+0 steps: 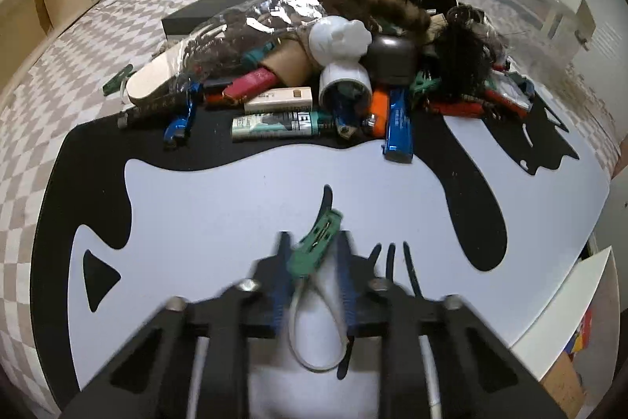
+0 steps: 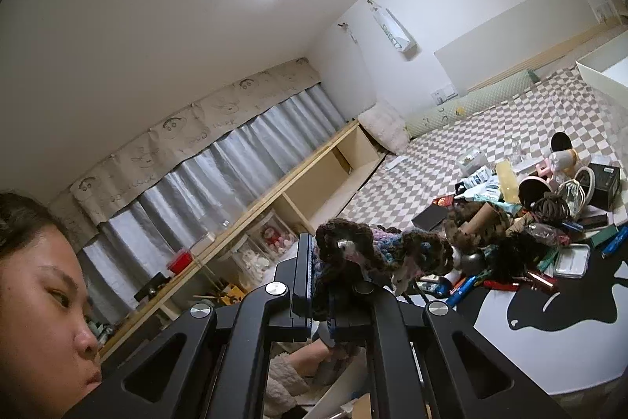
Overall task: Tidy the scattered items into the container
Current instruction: 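Lift the crocheted collar with the right gripper while the left gripper lifts the clothespin, then carry the collar and clothespin over the white cardboard box with both grippers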
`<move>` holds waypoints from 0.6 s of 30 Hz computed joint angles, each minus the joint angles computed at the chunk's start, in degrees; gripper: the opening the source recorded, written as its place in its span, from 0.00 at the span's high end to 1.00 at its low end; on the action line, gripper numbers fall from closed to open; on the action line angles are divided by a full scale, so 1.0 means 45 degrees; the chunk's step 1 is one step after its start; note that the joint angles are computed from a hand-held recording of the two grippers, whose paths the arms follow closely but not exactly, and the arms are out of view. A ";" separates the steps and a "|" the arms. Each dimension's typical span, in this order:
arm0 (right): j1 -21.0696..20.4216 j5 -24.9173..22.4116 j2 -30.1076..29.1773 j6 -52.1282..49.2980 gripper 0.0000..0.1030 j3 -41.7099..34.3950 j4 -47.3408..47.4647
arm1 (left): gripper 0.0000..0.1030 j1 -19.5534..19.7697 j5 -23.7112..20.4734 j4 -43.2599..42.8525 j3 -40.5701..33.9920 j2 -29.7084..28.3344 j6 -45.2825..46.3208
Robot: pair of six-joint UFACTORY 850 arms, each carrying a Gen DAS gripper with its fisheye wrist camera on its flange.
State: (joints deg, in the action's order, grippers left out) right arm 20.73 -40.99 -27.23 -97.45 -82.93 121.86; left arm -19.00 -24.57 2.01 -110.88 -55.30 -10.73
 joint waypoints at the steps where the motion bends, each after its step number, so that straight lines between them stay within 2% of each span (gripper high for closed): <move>1: 0.0001 0.0005 0.0013 -0.0012 0.93 0.0016 0.0015 | 0.86 -0.0004 -0.0025 -0.0220 0.0054 0.0038 0.0240; 6: 0.0018 -0.0066 0.0086 -0.0033 0.93 0.0121 -0.0033 | 0.86 -0.0115 0.0180 -0.0353 0.0487 0.0358 0.0413; 18: 0.0126 -0.0670 0.0534 -0.0325 0.93 0.0767 -0.0292 | 0.86 -0.0262 0.2179 -0.1251 0.2736 0.2598 0.0969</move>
State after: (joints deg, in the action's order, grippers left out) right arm 21.30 -44.00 -24.82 -98.92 -79.48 120.55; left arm -20.18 -14.77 -3.62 -98.56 -43.61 -6.37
